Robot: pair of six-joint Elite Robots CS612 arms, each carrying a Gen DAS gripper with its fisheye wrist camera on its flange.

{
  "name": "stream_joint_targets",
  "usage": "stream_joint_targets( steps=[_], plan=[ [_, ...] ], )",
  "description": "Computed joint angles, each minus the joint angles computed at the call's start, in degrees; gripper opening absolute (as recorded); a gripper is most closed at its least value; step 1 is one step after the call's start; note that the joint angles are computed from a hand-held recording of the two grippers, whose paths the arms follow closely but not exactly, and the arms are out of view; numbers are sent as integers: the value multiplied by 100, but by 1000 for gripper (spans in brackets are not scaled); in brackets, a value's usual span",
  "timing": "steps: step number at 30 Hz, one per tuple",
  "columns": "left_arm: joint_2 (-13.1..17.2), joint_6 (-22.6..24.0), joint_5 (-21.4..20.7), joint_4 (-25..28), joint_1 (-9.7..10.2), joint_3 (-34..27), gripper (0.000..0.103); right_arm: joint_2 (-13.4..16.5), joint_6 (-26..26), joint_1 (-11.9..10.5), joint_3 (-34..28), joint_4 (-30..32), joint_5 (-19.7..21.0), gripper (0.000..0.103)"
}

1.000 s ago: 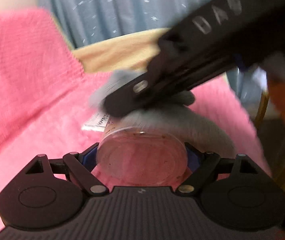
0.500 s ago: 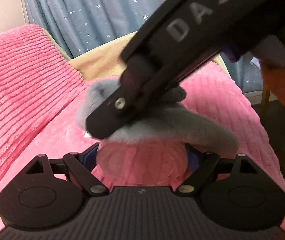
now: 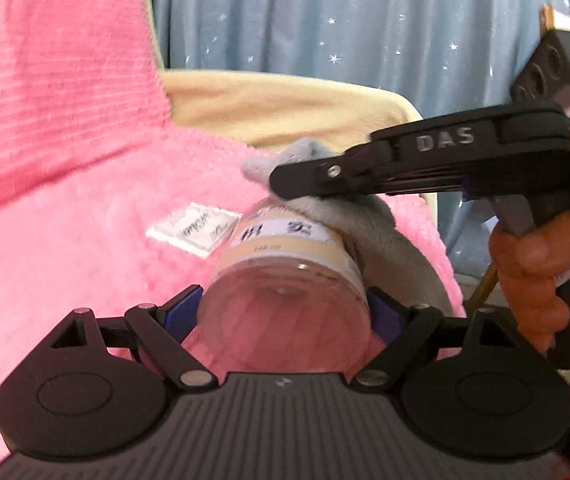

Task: Clean container

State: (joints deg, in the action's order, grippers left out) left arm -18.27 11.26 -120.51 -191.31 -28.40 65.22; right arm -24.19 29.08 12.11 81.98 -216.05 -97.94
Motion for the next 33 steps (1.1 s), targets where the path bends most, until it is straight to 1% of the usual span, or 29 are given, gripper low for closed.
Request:
stream_joint_targets(
  steps=[2,3,4,5,7,9,12,13,15,16,17,18,19,21,22,23,24,26,29,30,32,33],
  plan=[
    [1,88,31,22,-6,-23,86,-19,62,14,31,6,-30,1],
    [-5,169,78,11,-17,-18,86,-39,88,19,58,10,-22,3],
    [-23,317,187,-64,-41,31,86,-52,80,15,67,14,71,3],
    [-51,590,409,-194,-87,115,86,-57,65,1,67,16,254,3],
    [-90,1242,880,-466,-187,277,86,-48,38,-28,43,28,783,3],
    [-118,1672,1140,-706,-256,437,86,-49,-108,-16,24,80,827,3],
    [-118,1882,1232,-829,-293,495,86,-50,-327,2,-7,164,895,1],
    [-113,1908,1247,-833,-300,487,86,-48,-370,20,-15,176,787,1],
    [-108,1932,1263,-844,-311,482,86,-49,-195,46,17,104,124,1],
    [-96,1933,1266,-832,-315,454,86,-58,-10,33,48,72,9,1],
    [-80,1932,1269,-817,-320,421,86,-71,150,11,84,44,62,2],
    [-77,1928,1272,-813,-321,417,86,-80,188,0,105,23,181,3],
    [-78,1908,1260,-810,-316,421,86,-86,123,-7,113,17,390,3],
    [-89,1879,1228,-805,-298,442,86,-72,-18,-42,75,45,1083,3],
    [-93,1889,1235,-807,-298,452,86,-68,-135,-43,47,103,1316,3],
    [-123,1902,1235,-845,-291,519,86,-70,-273,-31,25,169,1366,3],
    [-131,1894,1233,-860,-289,540,86,-70,-315,-25,14,181,1272,1],
    [-123,1893,1243,-869,-296,531,86,-67,-371,-9,-4,189,1018,1],
    [-111,1849,1212,-832,-301,482,86,-40,-149,42,-14,110,-1,1],
    [-111,1762,1156,-771,-288,455,86,-33,-18,25,7,65,-83,1],
    [-117,1546,1024,-609,-258,399,86,-26,147,-1,32,-3,5,1],
    [-117,1419,941,-504,-236,364,86,-24,51,16,20,19,-39,1]
  ],
)
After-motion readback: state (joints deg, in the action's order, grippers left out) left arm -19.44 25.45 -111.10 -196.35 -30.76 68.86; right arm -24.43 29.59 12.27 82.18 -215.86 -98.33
